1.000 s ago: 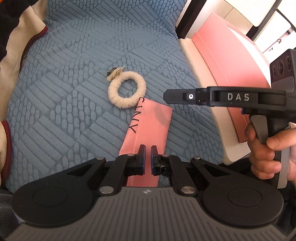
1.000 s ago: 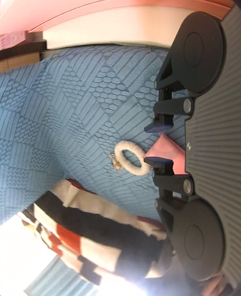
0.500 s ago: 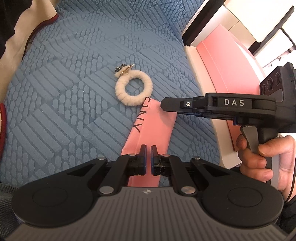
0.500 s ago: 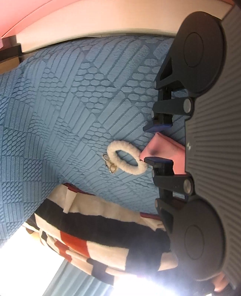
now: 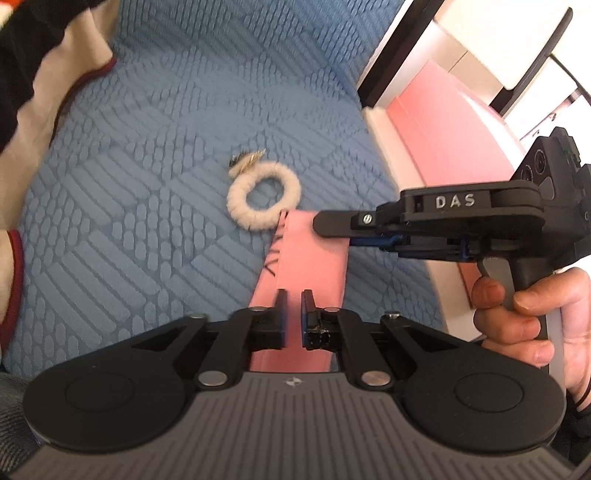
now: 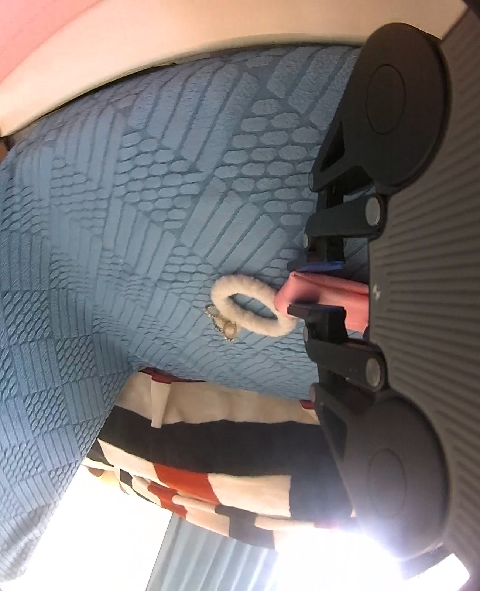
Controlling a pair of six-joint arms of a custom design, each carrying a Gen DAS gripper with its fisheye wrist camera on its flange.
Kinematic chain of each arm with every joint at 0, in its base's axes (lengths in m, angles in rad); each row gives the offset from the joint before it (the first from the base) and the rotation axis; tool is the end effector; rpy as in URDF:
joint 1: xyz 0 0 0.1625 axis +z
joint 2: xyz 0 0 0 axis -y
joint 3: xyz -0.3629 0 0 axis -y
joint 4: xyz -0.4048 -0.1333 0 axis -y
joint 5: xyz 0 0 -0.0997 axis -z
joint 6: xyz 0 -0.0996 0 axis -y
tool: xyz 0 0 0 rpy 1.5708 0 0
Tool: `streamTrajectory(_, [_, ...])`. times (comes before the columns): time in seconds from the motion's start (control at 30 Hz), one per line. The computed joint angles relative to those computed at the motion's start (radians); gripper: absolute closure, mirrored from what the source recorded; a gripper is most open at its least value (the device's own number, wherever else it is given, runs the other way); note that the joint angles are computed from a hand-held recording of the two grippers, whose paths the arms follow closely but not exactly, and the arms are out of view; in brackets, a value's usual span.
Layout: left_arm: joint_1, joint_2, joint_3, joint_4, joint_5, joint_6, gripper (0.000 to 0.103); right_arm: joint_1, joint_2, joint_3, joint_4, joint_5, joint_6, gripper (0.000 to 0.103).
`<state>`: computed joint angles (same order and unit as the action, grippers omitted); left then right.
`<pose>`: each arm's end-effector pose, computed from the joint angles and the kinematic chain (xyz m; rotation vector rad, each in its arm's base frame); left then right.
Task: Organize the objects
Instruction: 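Open the right gripper off the folded bag while the left gripper holds it, then lift the folded pink strip with the left gripper and move the right gripper to the white ring keychain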
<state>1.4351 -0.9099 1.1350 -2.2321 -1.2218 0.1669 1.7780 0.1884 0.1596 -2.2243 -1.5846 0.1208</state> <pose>0.0647 -0.7630 0.3159 0.3058 2.7126 -0.5970 0.3064 -0.8165 -0.1085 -0.1293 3.0669 -0.4697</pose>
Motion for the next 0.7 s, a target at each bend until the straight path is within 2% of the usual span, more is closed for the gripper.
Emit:
streamTrajectory(0.13, [-0.012, -0.023, 0.041, -0.076, -0.003, 0.037, 0.094, 0.015, 0.011, -0.028, 0.002, -0.035, -0.021, 0.085])
streamTrajectory(0.2, [-0.019, -0.035, 0.060, -0.106, -0.002, 0.055, 0.087, 0.020, 0.008, -0.025, -0.001, -0.047, -0.024, 0.085])
streamTrajectory(0.27, [-0.025, -0.045, 0.076, -0.121, -0.019, 0.070, 0.072, 0.024, 0.006, -0.025, 0.002, -0.054, -0.026, 0.085])
streamTrajectory(0.37, [-0.041, -0.057, 0.107, -0.149, -0.007, 0.102, 0.063, 0.030, 0.017, -0.048, 0.018, -0.073, -0.039, 0.085])
streamTrajectory(0.5, [-0.058, -0.050, 0.126, -0.172, 0.044, 0.118, 0.055, 0.034, 0.023, -0.065, 0.033, -0.084, -0.030, 0.085])
streamTrajectory(0.6, [-0.073, -0.047, 0.148, -0.201, 0.082, 0.150, 0.051, 0.036, 0.000, -0.023, 0.014, -0.089, -0.017, 0.085])
streamTrajectory(0.7, [-0.086, -0.045, 0.170, -0.221, 0.122, 0.178, 0.050, 0.035, -0.065, 0.095, -0.044, -0.094, 0.025, 0.085])
